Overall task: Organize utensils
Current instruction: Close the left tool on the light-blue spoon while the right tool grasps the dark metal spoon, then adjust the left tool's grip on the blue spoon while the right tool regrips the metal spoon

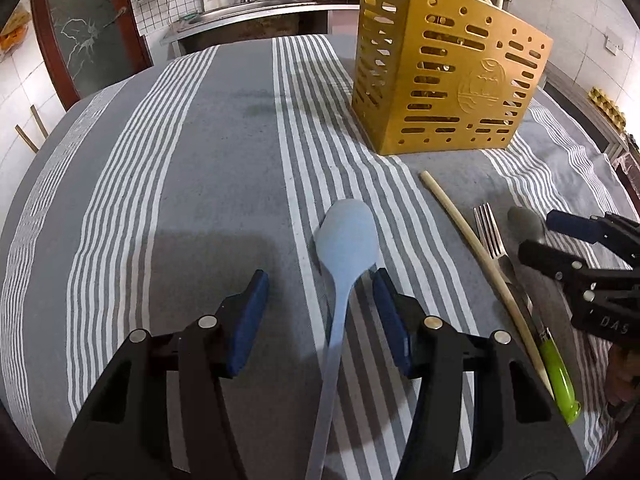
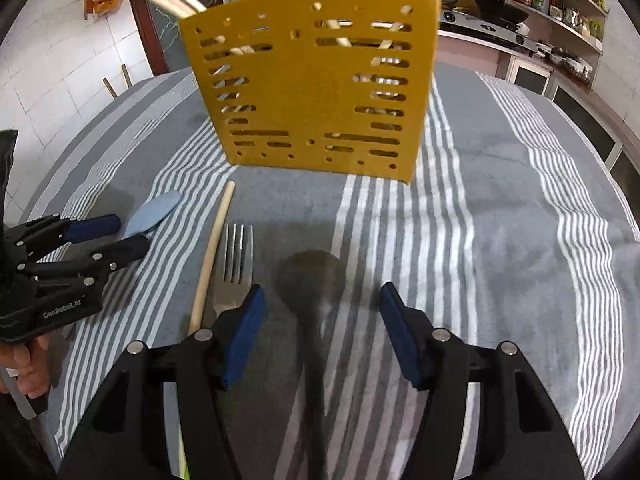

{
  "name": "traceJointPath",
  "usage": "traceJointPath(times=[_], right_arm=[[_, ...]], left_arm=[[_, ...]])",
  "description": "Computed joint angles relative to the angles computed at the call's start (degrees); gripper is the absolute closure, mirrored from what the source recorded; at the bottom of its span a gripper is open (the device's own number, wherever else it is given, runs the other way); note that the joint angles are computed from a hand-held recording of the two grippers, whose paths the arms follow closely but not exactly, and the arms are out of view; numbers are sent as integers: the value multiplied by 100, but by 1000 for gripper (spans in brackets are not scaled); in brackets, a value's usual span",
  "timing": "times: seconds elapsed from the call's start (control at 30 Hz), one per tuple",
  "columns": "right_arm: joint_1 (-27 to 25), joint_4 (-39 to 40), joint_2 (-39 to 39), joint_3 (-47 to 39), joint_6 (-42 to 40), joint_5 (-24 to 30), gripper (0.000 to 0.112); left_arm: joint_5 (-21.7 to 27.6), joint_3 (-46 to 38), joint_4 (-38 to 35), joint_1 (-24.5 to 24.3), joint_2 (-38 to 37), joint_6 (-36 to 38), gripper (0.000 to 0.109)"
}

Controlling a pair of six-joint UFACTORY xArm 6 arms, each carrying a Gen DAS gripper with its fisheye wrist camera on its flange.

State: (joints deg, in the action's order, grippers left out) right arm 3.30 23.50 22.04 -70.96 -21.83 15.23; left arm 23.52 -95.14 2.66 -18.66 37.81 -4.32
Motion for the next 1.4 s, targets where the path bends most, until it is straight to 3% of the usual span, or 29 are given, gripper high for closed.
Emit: traceJointPath(times=[0.13,0.3,0.37,0.6,0.73,1.0,1.4], right_arm=[[45,-533,116,-148,464,111,53],[38,-909,230,-346,827,252,60],[33,-854,246,-388,844,285,65],[21,-532,201,-336,598,271,76],[-38,-392,236,-443,410,395,76],[-52,-1220,282,-626,800,676,75],[42,-3121,214,-478,2382,554,66]], left_arm=[[181,-286,8,-11,154,8,57],[396,-666,2,-63,367,74,70],[462,-766,-112,-65,412,151,77],[505,-924,-40,-67,506,90,78],[547,-949,52,-75,510,109,78],[557,-906,-114,-79,465,301,77],[677,-1224,-194,-97,656,484,73]])
